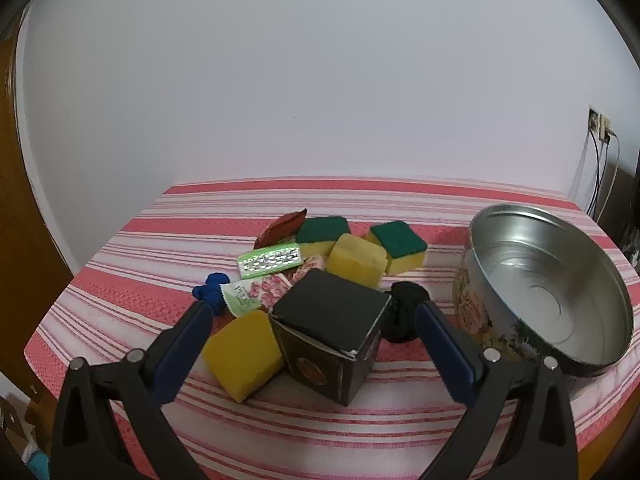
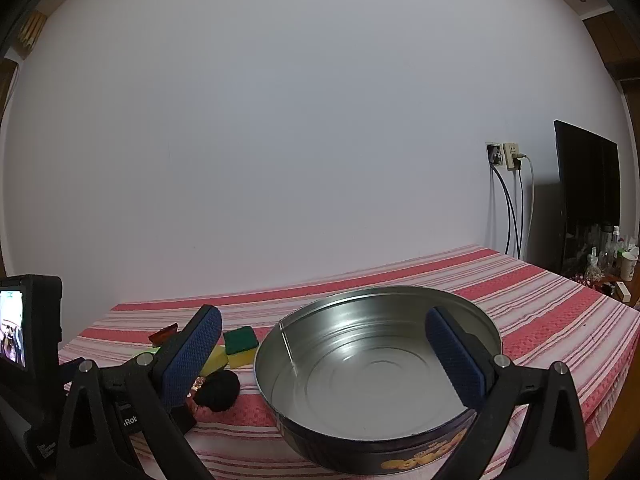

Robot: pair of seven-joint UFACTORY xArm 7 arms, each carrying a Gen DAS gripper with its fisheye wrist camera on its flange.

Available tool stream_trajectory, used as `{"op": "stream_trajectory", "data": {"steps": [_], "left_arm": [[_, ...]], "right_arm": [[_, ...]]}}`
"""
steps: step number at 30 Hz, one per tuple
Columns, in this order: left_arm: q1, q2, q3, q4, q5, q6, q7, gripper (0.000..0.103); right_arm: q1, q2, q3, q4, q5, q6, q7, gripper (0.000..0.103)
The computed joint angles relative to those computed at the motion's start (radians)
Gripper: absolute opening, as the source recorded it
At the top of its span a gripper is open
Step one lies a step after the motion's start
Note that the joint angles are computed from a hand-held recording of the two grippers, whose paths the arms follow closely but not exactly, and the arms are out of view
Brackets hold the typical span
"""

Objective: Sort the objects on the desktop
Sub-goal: 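Close the left gripper on the black square box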

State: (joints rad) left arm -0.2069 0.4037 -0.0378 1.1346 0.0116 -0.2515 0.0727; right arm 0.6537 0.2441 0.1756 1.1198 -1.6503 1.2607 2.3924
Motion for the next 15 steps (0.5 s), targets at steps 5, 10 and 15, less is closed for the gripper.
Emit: {"op": "stream_trajectory", "data": {"steps": [5, 10, 15], "left_arm": [[0.246, 0.018, -0.244, -0.008, 0.126, 0.014, -0.022, 0.102], [0.278, 0.024, -0.237, -0.05, 0.214, -0.07, -0.039, 0.102], [0.493, 0.077, -0.442, -0.01, 0.351, -0.005, -0.141, 0.099]], "right_arm": [[0.003, -0.014, 0.005, -0.012, 0.003, 0.014, -0.009, 0.103], [0.007, -0.01, 0.008, -0.012, 0.011, 0.04, -0.01, 0.103], [-0.015, -0.011, 0.003, -0.015, 0.005, -0.027, 0.0, 0.103]]}}
